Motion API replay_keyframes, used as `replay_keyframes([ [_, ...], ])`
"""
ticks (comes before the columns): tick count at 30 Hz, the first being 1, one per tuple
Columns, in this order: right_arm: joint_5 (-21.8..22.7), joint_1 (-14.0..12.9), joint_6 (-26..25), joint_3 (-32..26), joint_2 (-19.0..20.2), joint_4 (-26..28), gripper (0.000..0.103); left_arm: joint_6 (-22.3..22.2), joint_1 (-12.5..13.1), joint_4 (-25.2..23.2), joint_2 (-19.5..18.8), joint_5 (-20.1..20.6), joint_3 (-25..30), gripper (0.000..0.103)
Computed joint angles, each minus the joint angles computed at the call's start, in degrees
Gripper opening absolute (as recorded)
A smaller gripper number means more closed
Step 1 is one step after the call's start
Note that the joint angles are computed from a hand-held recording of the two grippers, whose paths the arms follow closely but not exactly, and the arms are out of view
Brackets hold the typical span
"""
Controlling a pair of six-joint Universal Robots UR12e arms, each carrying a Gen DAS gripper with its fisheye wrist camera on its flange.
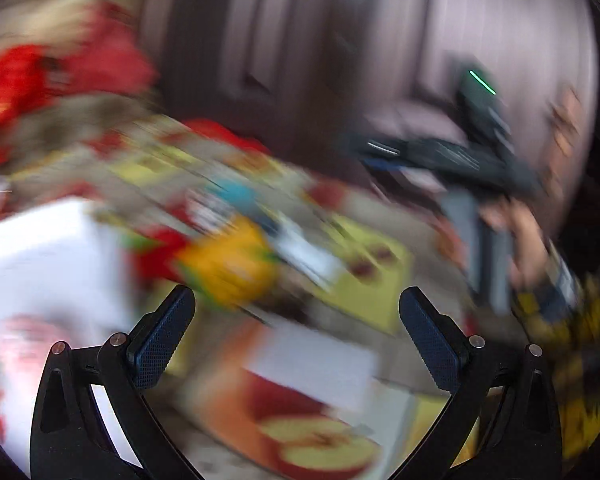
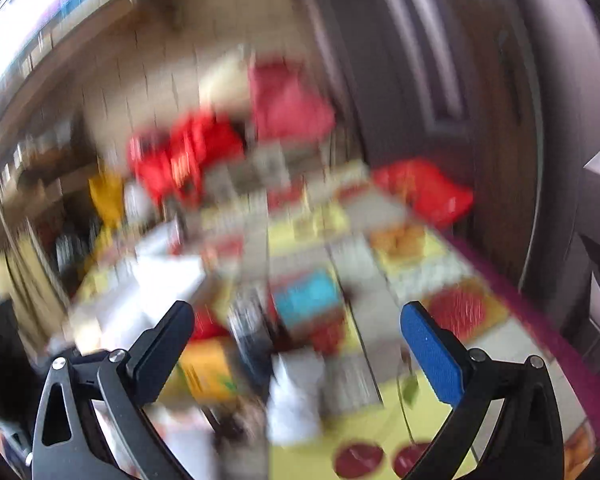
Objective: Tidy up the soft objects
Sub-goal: 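Grasp the white cloth mask with the right tool while the left tool reaches the white foam sheet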
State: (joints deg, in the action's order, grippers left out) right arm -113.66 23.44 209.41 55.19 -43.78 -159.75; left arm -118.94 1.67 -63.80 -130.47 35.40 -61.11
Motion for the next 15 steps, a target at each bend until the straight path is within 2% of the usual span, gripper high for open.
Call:
replay_keyframes([
  [1,2.4,-0.4,1.0,0.4,-0.2,2.3,0.103,4.4,-0.7,-3.6,0.3,2.4,0.2,0.103],
  [2,3.4,-0.6,1.7,0.8,-0.4,3.2,0.103,7.6,-1.4,-4.8,0.7,5.8,-0.2,0.103],
  [5,5.5,-1.2,2.8,0.1,0.0,8.9,0.101,7.4,-2.8,-1.0,1.2,12.2,-2.2,0.102],
  [6,6.0,-1.3,2.9,0.0,0.1,9.9,0.094,6.8,-3.1,-0.7,1.1,13.4,-2.2,0.102],
  [7,7.4,-1.6,2.9,-0.6,0.4,11.3,0.086,6.0,-3.2,0.3,1.1,13.9,-2.5,0.102],
  [10,10.3,-2.0,3.1,-1.3,1.0,13.5,0.078,5.2,-2.6,-2.5,0.6,11.6,-1.0,0.102],
  [13,13.0,-2.1,2.8,-2.3,1.7,15.1,0.07,2.5,-2.8,0.1,0.5,13.2,-1.4,0.102],
  [15,13.9,-2.2,2.0,-3.2,2.2,16.1,0.066,2.5,-2.7,0.3,0.6,13.1,-1.7,0.102],
])
